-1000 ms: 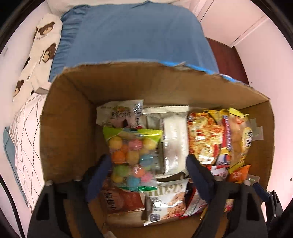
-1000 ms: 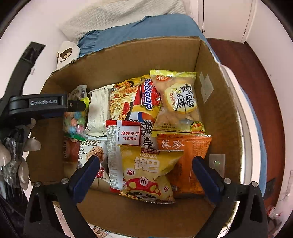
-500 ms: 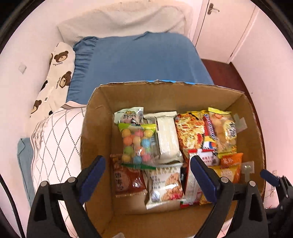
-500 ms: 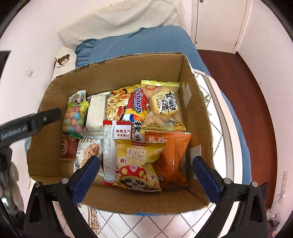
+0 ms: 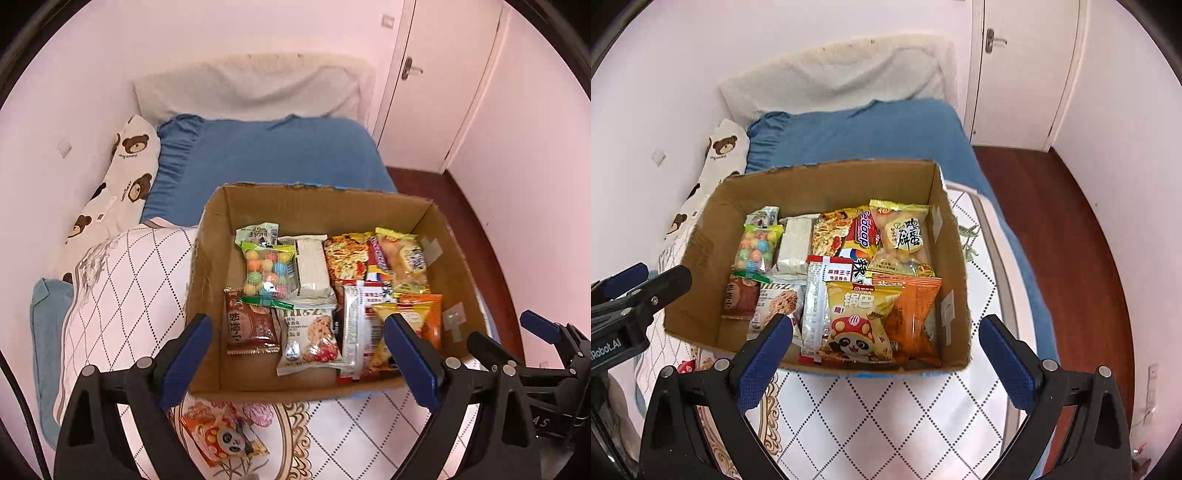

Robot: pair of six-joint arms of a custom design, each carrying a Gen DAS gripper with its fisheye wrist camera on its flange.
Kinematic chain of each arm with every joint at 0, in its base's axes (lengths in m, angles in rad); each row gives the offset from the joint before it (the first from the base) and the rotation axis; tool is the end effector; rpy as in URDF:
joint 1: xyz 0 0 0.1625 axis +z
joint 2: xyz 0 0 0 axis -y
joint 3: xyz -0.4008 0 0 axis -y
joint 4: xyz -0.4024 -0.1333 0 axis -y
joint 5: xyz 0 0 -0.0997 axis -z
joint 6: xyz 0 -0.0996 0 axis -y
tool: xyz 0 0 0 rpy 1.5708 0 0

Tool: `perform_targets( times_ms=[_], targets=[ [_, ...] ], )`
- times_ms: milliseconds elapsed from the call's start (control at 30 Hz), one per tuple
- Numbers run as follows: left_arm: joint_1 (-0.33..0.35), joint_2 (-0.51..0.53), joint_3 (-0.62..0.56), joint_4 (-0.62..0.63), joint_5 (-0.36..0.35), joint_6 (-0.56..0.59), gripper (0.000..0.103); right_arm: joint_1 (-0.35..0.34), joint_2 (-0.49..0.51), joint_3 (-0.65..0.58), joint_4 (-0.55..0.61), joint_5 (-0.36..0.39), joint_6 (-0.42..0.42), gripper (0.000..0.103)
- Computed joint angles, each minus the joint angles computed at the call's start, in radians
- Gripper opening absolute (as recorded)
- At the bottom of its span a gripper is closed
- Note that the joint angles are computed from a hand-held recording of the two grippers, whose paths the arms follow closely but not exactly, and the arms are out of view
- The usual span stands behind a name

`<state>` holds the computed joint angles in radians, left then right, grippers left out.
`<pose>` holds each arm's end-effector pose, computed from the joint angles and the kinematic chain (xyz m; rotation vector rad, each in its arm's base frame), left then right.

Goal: Organize snacks
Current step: 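Carry both bags into the box and open both tools, then lower right tool to the panda-print bag beside the box and grasp it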

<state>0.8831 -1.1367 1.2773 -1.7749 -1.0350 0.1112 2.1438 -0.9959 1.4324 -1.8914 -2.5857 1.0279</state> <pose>-0.2842 -0.6361 0.3906 1.0021 2.4329 -0.2854 0.4072 -0.5413 0.2650 -0.4336 -2.1929 0.8013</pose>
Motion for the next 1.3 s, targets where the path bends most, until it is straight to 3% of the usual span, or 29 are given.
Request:
perform_targets(
  times_ms=[367,600,700,900,1100,1200,1300],
  targets=[
    [-0.048,-0.156,0.126,-0.085,-0.013,0.047,0.095,0.106,-0.001,-0.019,0.081,-0.084,0.092,0.103],
    [-0.064,-0.22,0.16,-0.08,-0.02,0.032,0.095,0.142,-0.008,0.006,0.02,-0.072,0.098,0.103],
    [-0.055,-0.244,0.178,-0.081,-0.021,0.017,0.095,0.146,-0.011,0.038,-0.057,-0.035,0.073,0.103],
    [-0.003,-0.31,0.244,-0.046,0.064,-0.043,0.095,0.122,0.014,0.098,-0.083,0.058,0.1,0.103],
    [0.106,-0.37,0.353,0.057,0.192,-0.104,0.095,0.018,0.034,0.28,-0.185,0.267,0.157,0.103],
    [0.153,-0.366,0.377,0.088,0.242,-0.126,0.095,-0.036,0.06,0.349,-0.254,0.333,0.165,0.103],
    [0.187,-0.351,0.365,0.102,0.264,-0.139,0.095,-0.064,0.083,0.382,-0.307,0.335,0.149,0.103]
  ],
)
